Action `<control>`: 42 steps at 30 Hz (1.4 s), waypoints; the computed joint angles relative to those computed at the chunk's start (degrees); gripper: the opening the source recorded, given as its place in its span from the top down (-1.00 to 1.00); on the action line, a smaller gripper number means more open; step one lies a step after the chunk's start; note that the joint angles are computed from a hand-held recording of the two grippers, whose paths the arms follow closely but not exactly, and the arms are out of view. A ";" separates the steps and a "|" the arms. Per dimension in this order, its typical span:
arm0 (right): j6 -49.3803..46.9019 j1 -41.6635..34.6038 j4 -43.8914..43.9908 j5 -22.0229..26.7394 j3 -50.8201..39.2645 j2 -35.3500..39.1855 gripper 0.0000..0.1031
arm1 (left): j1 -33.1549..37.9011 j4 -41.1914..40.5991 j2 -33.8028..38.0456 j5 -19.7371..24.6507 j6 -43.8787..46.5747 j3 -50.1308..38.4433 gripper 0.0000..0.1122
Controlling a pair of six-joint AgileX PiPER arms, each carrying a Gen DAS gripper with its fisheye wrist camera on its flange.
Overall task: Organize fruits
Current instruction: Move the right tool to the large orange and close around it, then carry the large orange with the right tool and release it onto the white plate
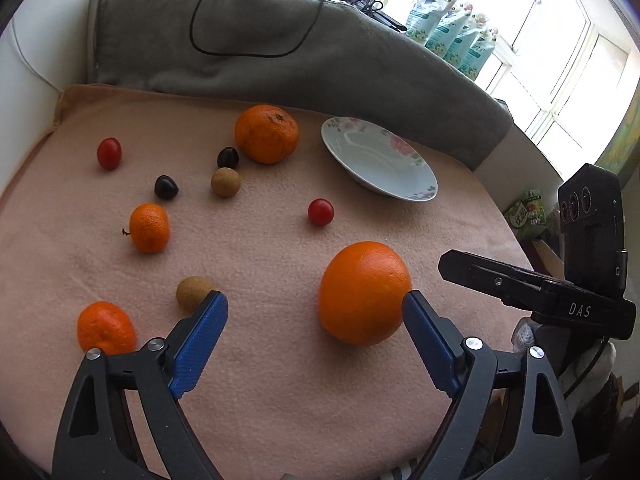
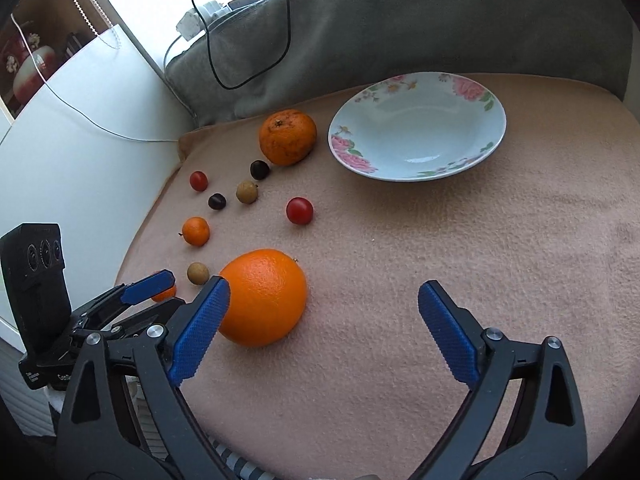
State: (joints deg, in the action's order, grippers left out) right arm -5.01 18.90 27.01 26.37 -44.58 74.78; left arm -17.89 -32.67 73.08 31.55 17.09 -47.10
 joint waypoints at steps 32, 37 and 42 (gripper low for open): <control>-22.12 0.55 25.26 5.71 -3.29 11.01 -0.41 | 1.84 -16.33 6.15 6.18 18.29 -0.51 0.04; -22.12 0.66 25.48 5.18 -2.70 10.27 -0.39 | 1.13 -14.30 6.00 5.78 16.41 -1.09 0.04; -21.58 0.49 24.40 4.77 -2.62 9.29 -0.38 | -0.23 -13.00 6.38 5.10 14.39 -2.30 0.04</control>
